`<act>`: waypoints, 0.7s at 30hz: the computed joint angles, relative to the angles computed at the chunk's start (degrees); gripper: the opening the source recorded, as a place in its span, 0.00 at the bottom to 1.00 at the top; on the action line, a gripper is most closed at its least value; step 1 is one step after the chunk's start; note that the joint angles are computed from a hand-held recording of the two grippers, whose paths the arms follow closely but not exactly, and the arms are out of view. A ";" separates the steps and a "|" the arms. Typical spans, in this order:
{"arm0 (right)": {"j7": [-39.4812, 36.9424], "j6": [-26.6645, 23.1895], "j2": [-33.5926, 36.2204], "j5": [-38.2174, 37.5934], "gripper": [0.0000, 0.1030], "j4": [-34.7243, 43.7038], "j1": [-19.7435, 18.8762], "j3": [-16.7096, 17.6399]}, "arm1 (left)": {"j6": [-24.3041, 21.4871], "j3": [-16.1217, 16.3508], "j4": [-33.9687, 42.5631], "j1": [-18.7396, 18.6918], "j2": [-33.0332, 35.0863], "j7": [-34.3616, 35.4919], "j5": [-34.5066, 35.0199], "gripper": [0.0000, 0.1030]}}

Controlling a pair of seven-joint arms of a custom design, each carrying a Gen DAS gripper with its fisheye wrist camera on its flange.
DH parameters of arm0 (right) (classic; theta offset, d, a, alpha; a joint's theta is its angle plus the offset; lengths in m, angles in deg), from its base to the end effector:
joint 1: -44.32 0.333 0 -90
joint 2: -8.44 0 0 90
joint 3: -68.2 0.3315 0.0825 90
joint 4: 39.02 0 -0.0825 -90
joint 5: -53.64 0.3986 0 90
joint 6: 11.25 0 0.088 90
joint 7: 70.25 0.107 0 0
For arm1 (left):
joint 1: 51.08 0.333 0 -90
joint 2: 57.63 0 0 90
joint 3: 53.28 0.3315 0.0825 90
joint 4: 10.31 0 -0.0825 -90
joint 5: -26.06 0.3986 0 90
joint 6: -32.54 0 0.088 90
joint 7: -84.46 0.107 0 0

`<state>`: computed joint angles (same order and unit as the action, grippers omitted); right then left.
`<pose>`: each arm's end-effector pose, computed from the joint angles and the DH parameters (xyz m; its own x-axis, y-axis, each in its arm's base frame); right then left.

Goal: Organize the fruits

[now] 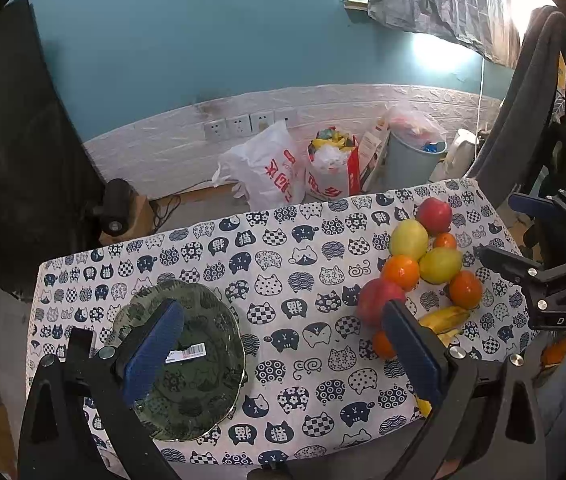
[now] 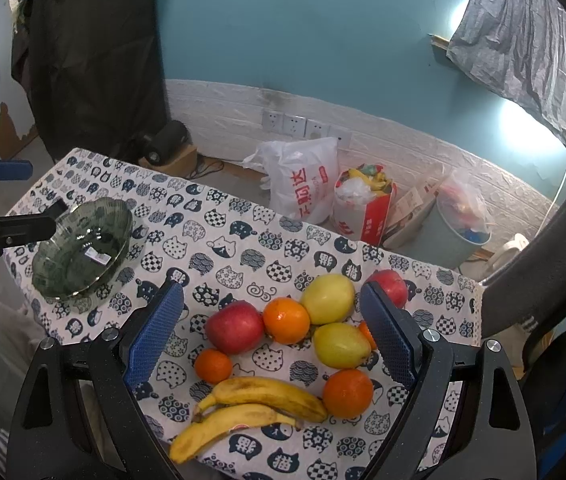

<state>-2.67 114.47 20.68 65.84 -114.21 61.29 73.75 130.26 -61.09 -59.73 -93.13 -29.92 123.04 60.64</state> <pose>0.6292 0.2590 0.7118 0.6474 -0.7619 0.0169 -0.5739 -0.5020 -0.6470 0.5256 -0.4868 0.7029 0.0995 -0.9938 -0.0487 -0.7982 -0.0505 -0.6003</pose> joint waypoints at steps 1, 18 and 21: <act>-0.10 0.38 -0.37 0.08 0.86 -0.71 0.00 0.03 | -0.06 -0.01 0.08 -0.03 0.02 -0.03 -0.01 0.97; 0.11 -0.13 -0.20 0.24 0.86 -0.37 -0.12 -0.05 | -1.34 0.44 2.01 -0.36 1.24 0.33 -0.41 0.97; 0.27 -0.47 0.04 0.21 0.86 0.13 -0.17 -0.08 | -0.70 0.45 1.02 -0.24 0.70 0.13 -0.51 0.97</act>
<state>-2.40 114.00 20.72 66.05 -114.08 61.12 73.67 129.56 -60.64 -58.71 -93.37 -29.22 123.17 60.13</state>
